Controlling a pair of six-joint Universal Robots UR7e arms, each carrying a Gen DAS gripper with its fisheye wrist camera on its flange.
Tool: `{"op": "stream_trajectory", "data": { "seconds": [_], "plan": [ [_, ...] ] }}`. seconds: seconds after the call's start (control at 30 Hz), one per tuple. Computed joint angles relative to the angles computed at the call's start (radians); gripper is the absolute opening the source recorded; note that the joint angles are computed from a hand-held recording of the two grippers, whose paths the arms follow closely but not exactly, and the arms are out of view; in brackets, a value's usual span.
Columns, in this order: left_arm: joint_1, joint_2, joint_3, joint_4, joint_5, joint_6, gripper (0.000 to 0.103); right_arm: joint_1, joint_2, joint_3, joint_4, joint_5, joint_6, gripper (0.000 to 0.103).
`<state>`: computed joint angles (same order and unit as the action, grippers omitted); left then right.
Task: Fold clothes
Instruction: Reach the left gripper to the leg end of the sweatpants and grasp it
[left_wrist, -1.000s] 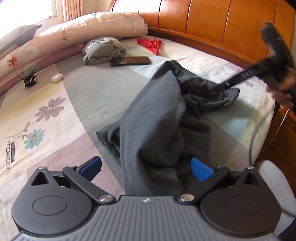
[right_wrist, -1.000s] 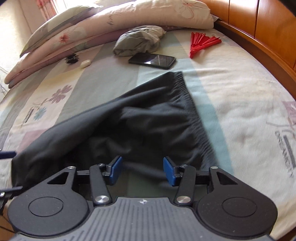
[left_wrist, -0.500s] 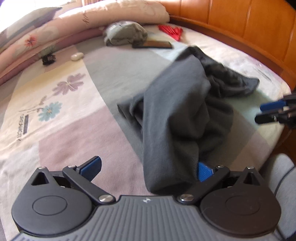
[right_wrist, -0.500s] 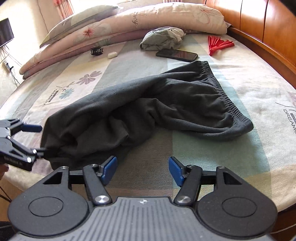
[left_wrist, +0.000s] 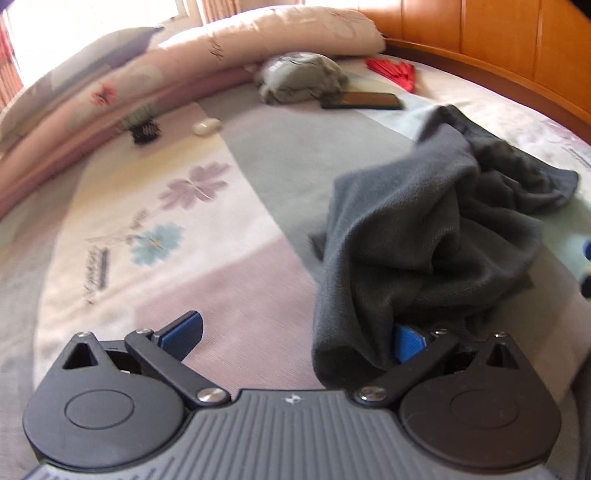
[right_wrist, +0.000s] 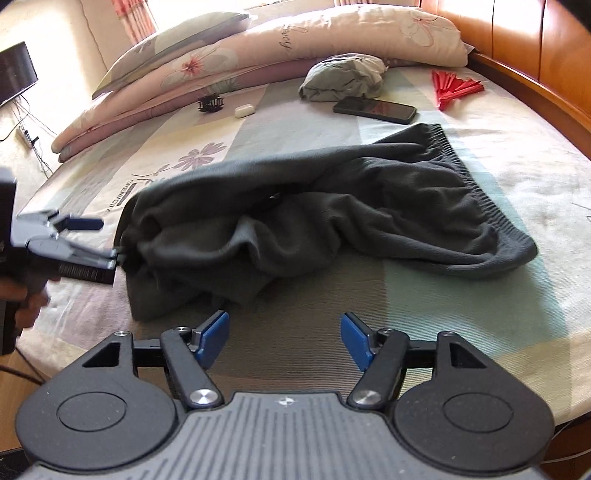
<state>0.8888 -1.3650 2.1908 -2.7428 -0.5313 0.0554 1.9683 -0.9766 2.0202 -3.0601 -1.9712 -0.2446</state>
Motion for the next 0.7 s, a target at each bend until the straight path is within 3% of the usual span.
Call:
{"op": "stream_trajectory", "data": {
  "seconds": [0.2,0.53,0.7],
  "plan": [
    [0.061,0.11,-0.076,-0.208,0.113,0.272,0.103,0.004,0.013,-0.006,0.007,0.009,0.015,0.072],
    [0.158,0.196,-0.205,-0.235,0.076,0.359,0.103,0.003,0.015,-0.011,0.023,-0.01,0.043,0.072],
    [0.151,0.135,-0.174,-0.148,0.018,0.26,0.102,0.003,0.022,-0.014,0.032,-0.003,0.057,0.072]
  ]
}}
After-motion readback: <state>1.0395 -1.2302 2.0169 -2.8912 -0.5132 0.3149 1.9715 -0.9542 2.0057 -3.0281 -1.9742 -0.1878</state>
